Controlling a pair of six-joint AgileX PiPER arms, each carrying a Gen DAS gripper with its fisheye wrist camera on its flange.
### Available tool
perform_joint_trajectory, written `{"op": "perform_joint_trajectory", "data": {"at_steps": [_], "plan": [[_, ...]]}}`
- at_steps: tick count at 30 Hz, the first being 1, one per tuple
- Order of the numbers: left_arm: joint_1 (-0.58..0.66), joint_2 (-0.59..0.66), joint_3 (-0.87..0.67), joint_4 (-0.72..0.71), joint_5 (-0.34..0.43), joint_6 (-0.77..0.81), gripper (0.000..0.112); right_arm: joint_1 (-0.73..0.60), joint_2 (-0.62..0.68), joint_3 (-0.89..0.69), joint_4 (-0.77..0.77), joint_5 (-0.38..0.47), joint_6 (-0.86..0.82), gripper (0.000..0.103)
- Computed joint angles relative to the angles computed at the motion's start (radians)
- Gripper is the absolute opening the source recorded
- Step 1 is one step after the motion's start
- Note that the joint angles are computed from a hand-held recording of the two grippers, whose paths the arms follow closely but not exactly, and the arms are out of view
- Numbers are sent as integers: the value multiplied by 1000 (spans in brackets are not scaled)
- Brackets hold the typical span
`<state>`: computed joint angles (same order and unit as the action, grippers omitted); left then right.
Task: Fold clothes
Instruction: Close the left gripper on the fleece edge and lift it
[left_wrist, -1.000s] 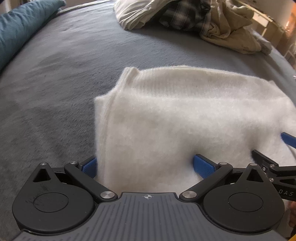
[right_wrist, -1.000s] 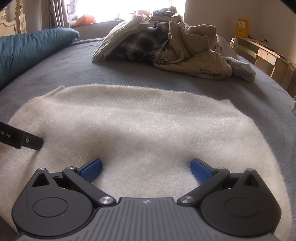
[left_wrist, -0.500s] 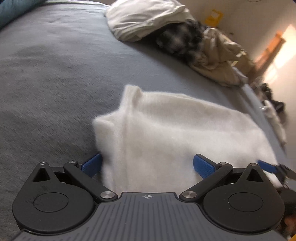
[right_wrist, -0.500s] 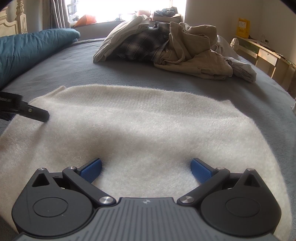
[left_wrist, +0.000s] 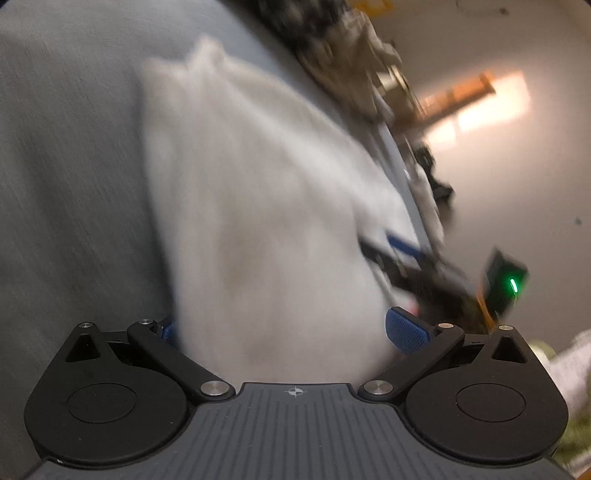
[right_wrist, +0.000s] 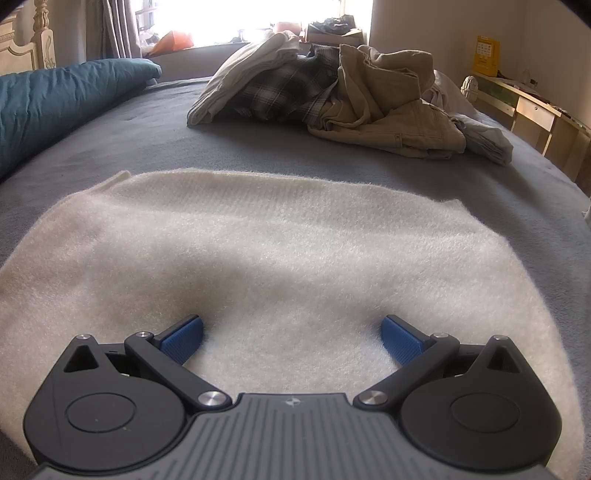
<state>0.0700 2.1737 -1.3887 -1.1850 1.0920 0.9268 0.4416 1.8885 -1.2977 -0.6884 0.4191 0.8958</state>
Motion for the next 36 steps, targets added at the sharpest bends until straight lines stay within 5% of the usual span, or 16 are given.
{"op": "perform_joint_trajectory", "data": {"at_steps": [8, 12, 18, 28, 36], "plan": [[-97, -108, 163, -112, -273, 6, 97, 2, 1, 8, -32, -11, 31, 103], [-151, -175, 176, 28, -402, -135, 60, 4, -3, 20, -66, -22, 68, 103], [-179, -214, 127, 187, -424, -316, 29, 7, -13, 53, -160, -49, 161, 103], [-276, -302, -28, 357, -374, -460, 24, 6, -27, 108, -344, -103, 328, 103], [-424, -238, -275, 529, -301, -539, 23, -22, -49, 166, -548, -184, 520, 103]]}}
